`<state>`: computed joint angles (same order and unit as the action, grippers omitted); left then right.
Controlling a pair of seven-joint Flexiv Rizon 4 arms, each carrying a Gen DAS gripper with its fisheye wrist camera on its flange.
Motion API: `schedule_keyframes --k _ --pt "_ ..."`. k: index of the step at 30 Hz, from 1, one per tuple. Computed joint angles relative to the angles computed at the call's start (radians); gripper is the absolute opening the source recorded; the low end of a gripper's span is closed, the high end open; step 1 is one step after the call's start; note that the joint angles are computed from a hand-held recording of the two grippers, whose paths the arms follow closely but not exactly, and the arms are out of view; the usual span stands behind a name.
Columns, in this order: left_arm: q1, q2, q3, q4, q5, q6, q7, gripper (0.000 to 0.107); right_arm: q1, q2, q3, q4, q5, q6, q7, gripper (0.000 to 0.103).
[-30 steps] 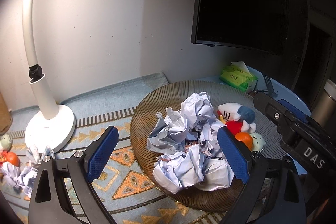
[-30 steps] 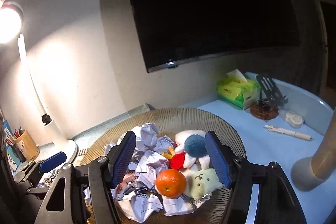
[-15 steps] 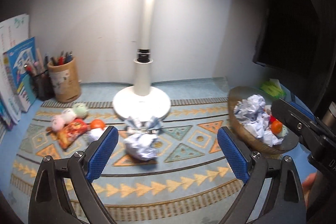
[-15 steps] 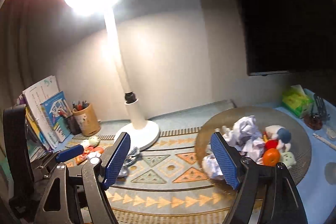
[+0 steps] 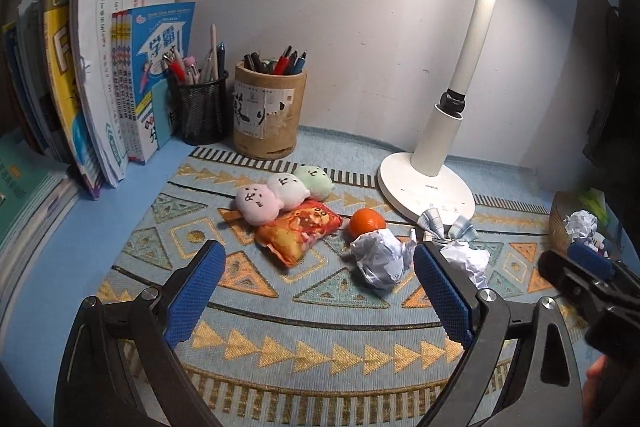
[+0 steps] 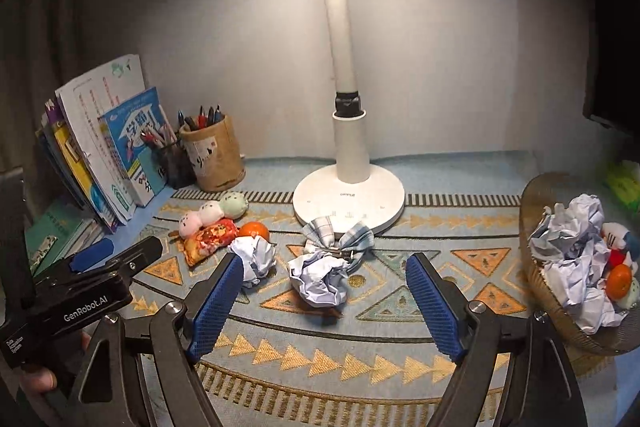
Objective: Organize objects
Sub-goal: 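Grasp a white paper ball with the left tool while the right tool grasps another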
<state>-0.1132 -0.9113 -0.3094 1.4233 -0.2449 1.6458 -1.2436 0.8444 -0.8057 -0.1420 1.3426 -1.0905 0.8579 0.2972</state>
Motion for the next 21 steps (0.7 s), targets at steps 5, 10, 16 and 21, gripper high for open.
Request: schedule_keyframes --k 5,10,16,21 --pt "-0.075 -0.088 0.055 -0.207 -0.041 -0.207 0.011 0.095 -0.071 -0.108 0.058 -0.135 0.192 0.042 -0.173 0.082" --pt "-0.079 -0.157 0.015 -0.284 -0.083 -0.221 0.028 0.094 -0.049 -0.126 -0.013 -0.117 0.211 0.119 -0.167 0.082" --pt "-0.094 -0.165 0.031 -0.273 -0.082 -0.247 0.06 0.094 -0.054 -0.162 -0.012 -0.154 0.262 0.111 -0.234 0.082" --pt "-0.112 -0.173 0.054 -0.287 -0.078 -0.268 0.063 0.093 -0.067 -0.208 0.004 -0.198 0.33 0.128 -0.297 0.07"
